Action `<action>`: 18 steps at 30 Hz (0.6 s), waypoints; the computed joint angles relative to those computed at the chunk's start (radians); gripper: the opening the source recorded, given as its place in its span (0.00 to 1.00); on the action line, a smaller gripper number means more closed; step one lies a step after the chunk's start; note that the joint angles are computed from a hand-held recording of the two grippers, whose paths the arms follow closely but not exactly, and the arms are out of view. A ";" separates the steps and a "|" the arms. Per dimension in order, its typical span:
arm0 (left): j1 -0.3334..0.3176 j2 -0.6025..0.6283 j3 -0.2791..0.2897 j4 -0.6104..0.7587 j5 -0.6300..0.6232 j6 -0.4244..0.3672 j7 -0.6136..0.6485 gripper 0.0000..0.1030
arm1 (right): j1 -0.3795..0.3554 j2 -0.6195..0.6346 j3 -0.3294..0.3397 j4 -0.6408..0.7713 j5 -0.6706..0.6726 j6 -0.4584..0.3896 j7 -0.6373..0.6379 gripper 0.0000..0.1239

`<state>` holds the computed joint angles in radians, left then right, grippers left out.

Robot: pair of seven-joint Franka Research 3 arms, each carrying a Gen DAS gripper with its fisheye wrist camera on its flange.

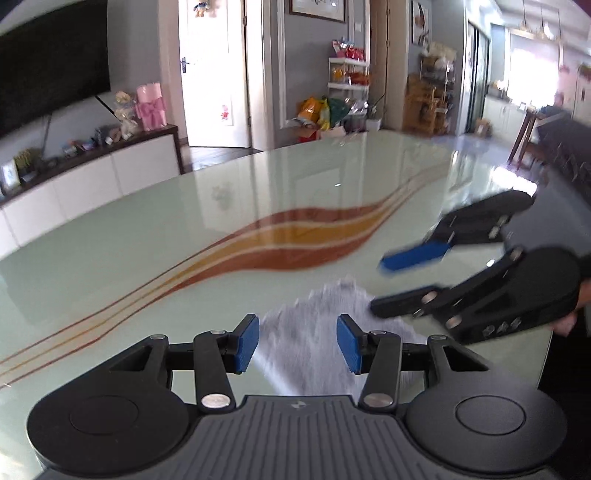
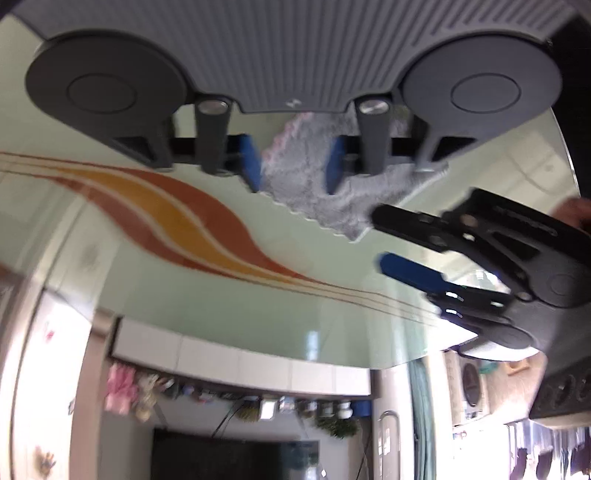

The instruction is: Fold towel

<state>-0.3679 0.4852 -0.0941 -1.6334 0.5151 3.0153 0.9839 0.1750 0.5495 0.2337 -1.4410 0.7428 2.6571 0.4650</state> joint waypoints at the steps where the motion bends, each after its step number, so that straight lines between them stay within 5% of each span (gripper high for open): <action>1: 0.023 0.013 -0.029 0.011 -0.020 -0.005 0.022 0.49 | 0.014 0.027 -0.016 0.037 -0.031 -0.021 0.023 0.20; 4: 0.110 0.069 -0.142 0.056 -0.125 -0.050 0.149 0.49 | 0.033 0.058 -0.036 0.074 -0.084 -0.024 0.067 0.20; 11: 0.104 0.098 -0.132 0.054 -0.187 -0.039 0.209 0.49 | 0.016 0.067 -0.023 0.064 -0.096 -0.001 0.101 0.29; 16: 0.078 0.097 -0.103 0.051 -0.191 -0.034 0.205 0.49 | 0.014 0.049 0.008 0.017 -0.063 0.146 0.081 0.29; 18: 0.052 0.087 -0.071 0.037 -0.174 -0.022 0.181 0.49 | 0.018 0.063 0.005 0.037 -0.084 0.123 0.094 0.29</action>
